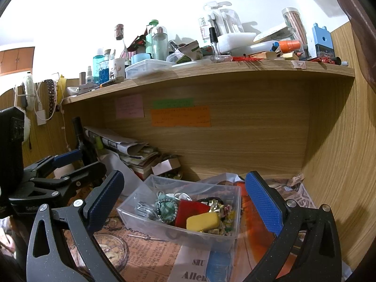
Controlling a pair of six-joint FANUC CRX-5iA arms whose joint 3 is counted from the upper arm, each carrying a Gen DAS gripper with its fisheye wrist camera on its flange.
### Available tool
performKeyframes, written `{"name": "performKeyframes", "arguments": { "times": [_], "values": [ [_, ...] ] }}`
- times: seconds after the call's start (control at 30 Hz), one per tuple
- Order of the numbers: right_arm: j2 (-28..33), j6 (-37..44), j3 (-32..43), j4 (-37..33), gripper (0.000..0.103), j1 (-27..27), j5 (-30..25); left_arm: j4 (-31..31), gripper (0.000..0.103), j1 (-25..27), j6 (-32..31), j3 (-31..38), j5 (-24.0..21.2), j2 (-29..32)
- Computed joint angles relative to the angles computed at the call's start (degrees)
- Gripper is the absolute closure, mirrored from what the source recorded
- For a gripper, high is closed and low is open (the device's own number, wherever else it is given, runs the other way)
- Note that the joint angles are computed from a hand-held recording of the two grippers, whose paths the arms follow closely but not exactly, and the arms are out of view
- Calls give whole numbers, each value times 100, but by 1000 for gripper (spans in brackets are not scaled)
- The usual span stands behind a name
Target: Organize soft objects
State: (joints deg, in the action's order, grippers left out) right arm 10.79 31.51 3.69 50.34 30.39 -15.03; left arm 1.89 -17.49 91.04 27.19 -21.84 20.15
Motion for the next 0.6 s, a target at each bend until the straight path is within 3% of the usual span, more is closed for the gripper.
{"name": "performKeyframes", "arguments": {
  "times": [0.6],
  "values": [
    [55,773,205,-710,0,85,-169,249,0,12,-274,-90,80,-8]
  ]
}}
